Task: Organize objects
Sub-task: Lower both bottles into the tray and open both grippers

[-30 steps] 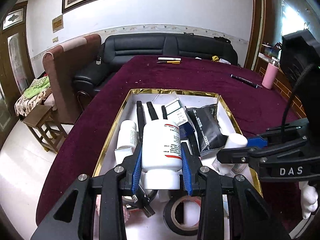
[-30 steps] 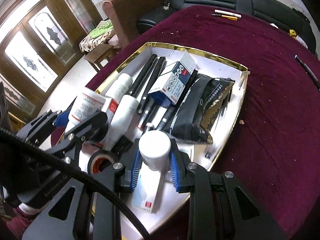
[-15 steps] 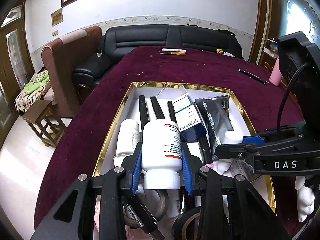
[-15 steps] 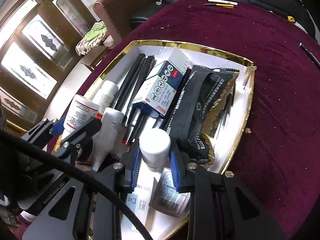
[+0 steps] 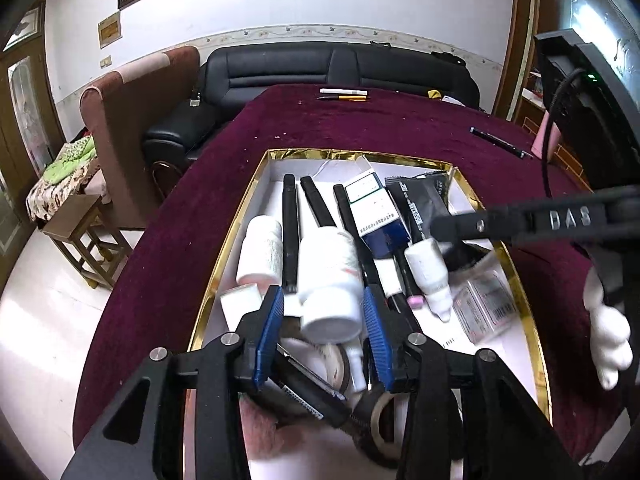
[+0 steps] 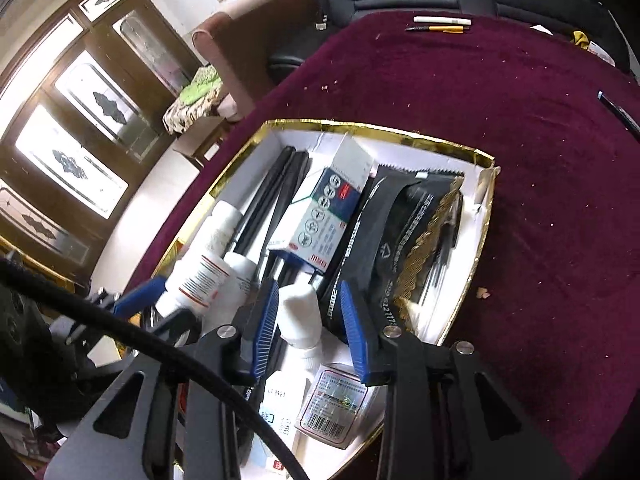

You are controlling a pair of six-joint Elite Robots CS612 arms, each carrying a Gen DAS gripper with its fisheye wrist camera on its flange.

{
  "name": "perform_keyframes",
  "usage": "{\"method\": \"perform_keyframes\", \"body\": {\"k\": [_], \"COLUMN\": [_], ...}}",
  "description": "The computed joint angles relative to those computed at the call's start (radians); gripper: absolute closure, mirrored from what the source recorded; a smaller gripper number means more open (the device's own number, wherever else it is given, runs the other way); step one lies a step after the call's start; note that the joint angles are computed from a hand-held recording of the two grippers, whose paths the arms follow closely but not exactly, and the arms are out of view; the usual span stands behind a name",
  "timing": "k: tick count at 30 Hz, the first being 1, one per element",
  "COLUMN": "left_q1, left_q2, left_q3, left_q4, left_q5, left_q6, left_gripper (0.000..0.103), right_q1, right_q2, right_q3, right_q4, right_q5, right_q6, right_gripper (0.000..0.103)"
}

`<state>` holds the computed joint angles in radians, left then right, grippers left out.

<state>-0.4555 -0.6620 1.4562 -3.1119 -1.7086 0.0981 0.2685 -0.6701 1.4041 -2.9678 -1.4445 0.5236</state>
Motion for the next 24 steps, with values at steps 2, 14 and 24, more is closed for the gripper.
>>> {"method": "perform_keyframes", "body": {"k": [2, 14, 24], "left_q1": [0.008, 0.052, 0.064], "left_q2": [-0.008, -0.015, -0.004], "left_q3": [0.008, 0.040, 0.040], "left_q4": [0.001, -0.077, -0.098], "left_q5": [-0.031, -0.136, -0.181], "left_q6": [0.002, -0.102, -0.141], "left_gripper": [0.061, 0.056, 0.055], "right_q1": [-0.002, -0.015, -0.034], "right_q2": [0.000, 0.077, 0.129], "right_q3": [0.003, -0.121, -0.217], "right_q4": [-0.018, -0.073, 0.078], "right_q5": [0.009, 0.287, 0.259], "right_q6": [0.007, 0.046, 0.087], "right_gripper": [0.069, 0.063, 0.063]}}
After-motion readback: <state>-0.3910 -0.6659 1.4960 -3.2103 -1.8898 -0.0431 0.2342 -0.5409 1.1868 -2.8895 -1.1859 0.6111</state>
